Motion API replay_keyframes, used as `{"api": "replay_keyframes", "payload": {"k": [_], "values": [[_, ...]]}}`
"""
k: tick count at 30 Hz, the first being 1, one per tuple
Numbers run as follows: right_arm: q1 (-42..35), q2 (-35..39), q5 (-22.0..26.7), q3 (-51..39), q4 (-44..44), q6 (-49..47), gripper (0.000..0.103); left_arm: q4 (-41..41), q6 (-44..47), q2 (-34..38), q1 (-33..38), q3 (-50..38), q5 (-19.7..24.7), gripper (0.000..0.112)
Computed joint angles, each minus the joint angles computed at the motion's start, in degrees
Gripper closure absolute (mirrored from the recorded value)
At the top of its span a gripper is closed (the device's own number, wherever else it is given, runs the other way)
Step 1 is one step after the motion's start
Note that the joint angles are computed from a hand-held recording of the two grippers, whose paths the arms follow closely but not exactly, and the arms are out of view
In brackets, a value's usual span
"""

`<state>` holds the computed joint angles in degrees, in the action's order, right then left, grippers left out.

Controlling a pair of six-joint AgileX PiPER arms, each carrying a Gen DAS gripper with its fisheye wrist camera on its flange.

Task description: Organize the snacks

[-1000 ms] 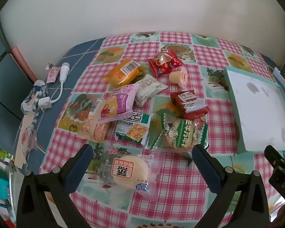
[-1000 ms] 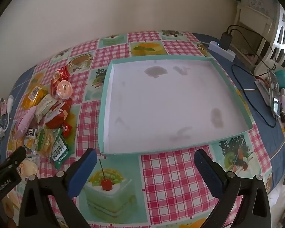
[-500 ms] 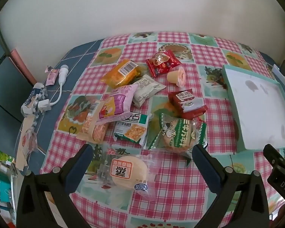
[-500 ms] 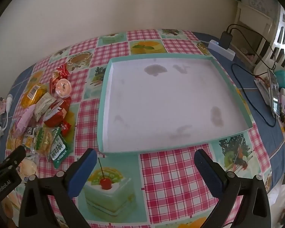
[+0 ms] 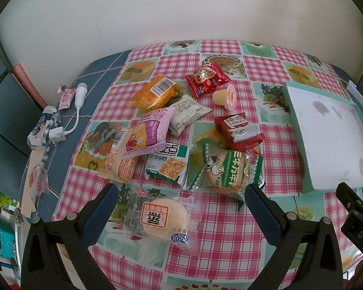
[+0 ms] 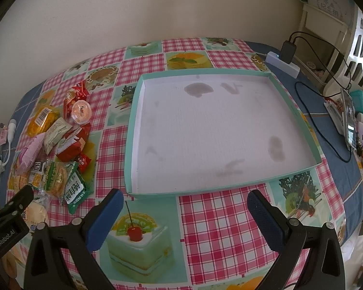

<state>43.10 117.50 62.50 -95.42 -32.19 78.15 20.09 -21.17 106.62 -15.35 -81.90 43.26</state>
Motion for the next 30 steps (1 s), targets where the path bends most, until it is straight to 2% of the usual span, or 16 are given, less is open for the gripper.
{"api": "replay_keyframes", "payload": {"k": [30], "values": [[-0.2,0.3,0.0,-0.1,0.7,-0.1,0.000,0.4,-0.3,0.1,-0.3,-0.1,0.2,0.009]]}}
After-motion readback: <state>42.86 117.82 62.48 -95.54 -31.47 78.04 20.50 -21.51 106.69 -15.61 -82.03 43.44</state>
